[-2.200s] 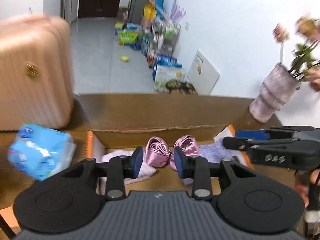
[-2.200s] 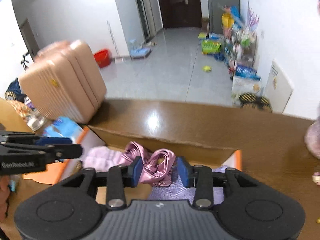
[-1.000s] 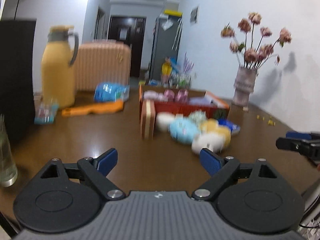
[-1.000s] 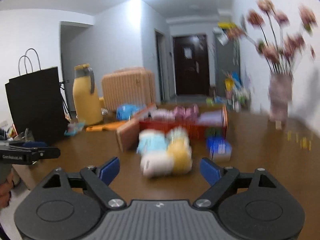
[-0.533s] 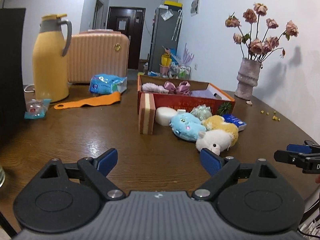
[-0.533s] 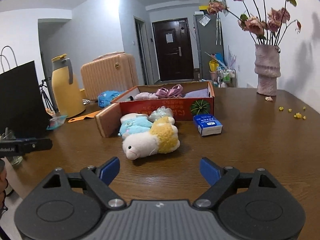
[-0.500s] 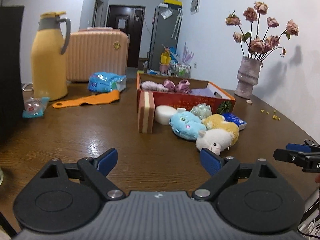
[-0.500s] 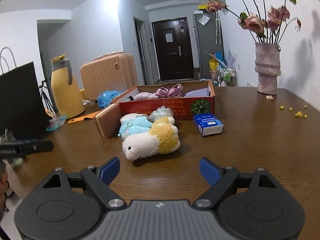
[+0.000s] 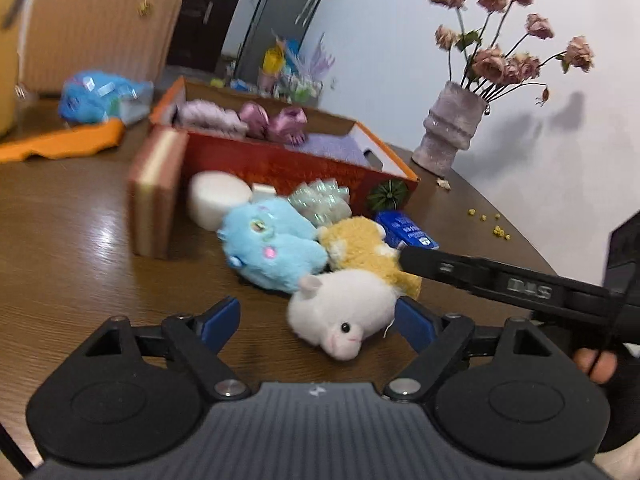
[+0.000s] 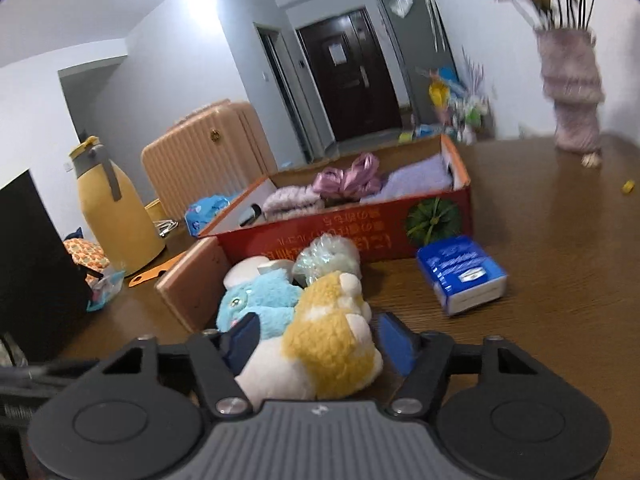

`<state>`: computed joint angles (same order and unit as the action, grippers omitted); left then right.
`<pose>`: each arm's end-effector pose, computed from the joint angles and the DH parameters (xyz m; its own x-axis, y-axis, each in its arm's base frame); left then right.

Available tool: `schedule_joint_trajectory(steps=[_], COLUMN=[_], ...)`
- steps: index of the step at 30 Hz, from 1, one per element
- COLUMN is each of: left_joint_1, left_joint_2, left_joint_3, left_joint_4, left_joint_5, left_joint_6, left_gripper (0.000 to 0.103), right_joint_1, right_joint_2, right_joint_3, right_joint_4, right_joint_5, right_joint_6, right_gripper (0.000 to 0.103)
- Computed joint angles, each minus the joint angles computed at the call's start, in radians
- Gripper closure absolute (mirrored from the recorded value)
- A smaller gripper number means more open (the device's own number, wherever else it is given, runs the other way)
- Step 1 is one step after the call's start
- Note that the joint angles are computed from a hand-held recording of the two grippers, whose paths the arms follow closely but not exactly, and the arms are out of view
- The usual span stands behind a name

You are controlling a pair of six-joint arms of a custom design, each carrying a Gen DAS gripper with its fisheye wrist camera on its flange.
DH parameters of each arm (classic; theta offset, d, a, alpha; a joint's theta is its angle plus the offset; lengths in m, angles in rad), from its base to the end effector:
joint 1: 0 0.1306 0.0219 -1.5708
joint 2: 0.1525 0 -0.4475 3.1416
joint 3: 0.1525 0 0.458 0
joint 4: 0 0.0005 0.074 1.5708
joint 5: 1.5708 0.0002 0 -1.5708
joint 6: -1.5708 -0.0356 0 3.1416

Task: Organize soft objects
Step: 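Grasp the white-and-yellow alpaca plush with both tools and lift it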

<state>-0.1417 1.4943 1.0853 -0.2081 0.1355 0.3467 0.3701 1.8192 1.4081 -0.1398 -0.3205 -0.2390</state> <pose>0.5587 -0.0851 0.3313 -0.6234 -0.2511 -0.7405 0.0395 0.9357 -0.3506 0.6563 0.2661 0.3030 -0.6147 0.0025 -0.7888 -0.4611 0.8102 0.3619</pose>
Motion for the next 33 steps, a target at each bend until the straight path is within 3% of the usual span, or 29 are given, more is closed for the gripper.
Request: schedule_joint_trajectory(steps=[4,8,12,16,19,23,26,30,33], left_joint_1=[0.017,0.027,0.036,0.032,0.045,0.051,0.045,0.045,0.046], left_joint_2=[0.047,0.041,-0.013,-0.080,-0.126,-0.175,-0.198,-0.198,-0.199], left_joint_3=[0.029,0.014,-0.037,-0.095,-0.132,-0.156,-0.176,-0.192,-0.204], left_joint_4=[0.007,0.013,0.007,0.003,0.033,0.034,0.021,0.001,-0.005], left_joint_5=[0.117,0.144,0.185,0.043,-0.015,-0.042,-0.006,0.091,0.127], left_joint_6=[0.053,0.082,0.077,0.076,0.119,0.103,0.101,0.135,0.152], left_gripper=[0.059,0.064,0.064,0.063,0.062,0.053,0.045,0.043,0.044], right_joint_1=[-0.006,-0.008,-0.002,0.006,0.020,0.008,0.003,0.012,0.022], right_joint_2=[0.044,0.018,-0.067,-0.149,-0.195,-0.231,-0.221,-0.203,-0.190], right_joint_3=[0.033,-0.007,-0.107,-0.203,-0.254,-0.283,-0.275,-0.275,-0.274], right_joint_4=[-0.014,0.001,-0.014,-0.066,-0.038,0.022,0.017,0.023,0.021], right_joint_5=[-0.049,-0.053,-0.059,-0.233,-0.355,-0.286,-0.202,-0.209,-0.226], right_joint_6=[-0.045,-0.048,-0.004,0.065,0.109,0.072,0.034,-0.010,-0.043], right_gripper=[0.058,0.060,0.060,0.062,0.069,0.064,0.064,0.056,0.056])
